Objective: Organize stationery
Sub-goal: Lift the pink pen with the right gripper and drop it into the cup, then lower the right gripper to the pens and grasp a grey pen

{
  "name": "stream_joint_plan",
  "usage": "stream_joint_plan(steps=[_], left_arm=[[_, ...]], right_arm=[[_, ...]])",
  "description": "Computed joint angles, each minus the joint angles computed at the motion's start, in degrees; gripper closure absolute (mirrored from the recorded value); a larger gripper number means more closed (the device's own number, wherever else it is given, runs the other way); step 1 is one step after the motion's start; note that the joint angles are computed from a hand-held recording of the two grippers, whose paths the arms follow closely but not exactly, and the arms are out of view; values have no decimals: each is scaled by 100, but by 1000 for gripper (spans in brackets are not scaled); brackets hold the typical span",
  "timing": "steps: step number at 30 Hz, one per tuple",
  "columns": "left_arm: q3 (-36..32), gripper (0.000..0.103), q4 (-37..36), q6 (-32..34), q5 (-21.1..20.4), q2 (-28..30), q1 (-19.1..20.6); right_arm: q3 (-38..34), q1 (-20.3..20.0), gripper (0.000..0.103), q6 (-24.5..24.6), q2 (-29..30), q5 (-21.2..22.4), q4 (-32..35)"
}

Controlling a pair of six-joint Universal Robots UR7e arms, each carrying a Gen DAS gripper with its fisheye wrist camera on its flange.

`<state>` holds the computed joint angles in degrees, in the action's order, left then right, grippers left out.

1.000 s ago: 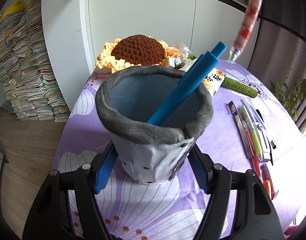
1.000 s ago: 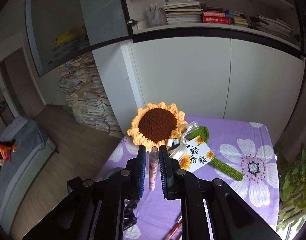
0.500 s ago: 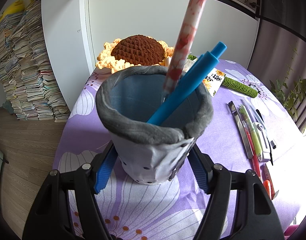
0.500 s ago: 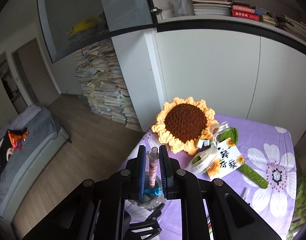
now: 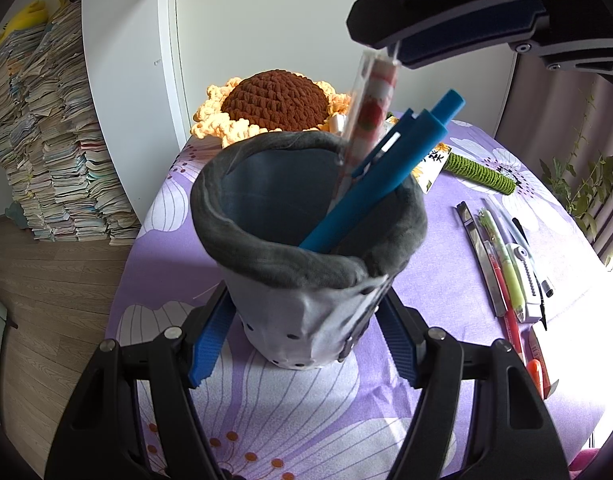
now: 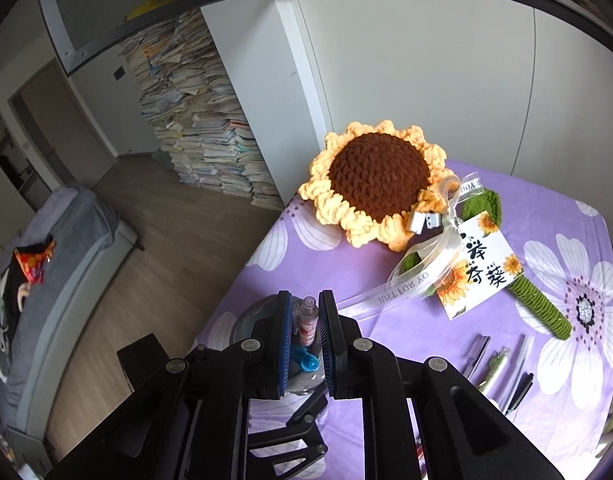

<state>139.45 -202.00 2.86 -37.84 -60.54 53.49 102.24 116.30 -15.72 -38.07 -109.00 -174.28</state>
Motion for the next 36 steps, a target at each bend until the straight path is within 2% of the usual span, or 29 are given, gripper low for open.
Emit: stream_joint_plan(steps=[5,8,11,13,19,23,36], left_arm=[[4,33,1,-5,2,-2,-3],[4,33,1,-5,2,-2,-3],[3,33,2,-3,4,-1,-3],[3,33,2,-3,4,-1,-3],[4,33,5,-7,5,-3,-4],[6,33,9,-5,3,-7,-4],[3,33,6,-2,4,-3,-4]], right_arm=[[63,-44,88,57,-124,57,118],[239,-55,88,-11,-312,23,-206],[371,-100,88,-3,-444,-293,-609],[388,-225,88,144,-493,-495,-632],[136,-755,88,748,-300,-1103,279],[-32,-1041,88,1034,-166,-1158,694],[-392,-1200,88,1251,105,-1287,1113]])
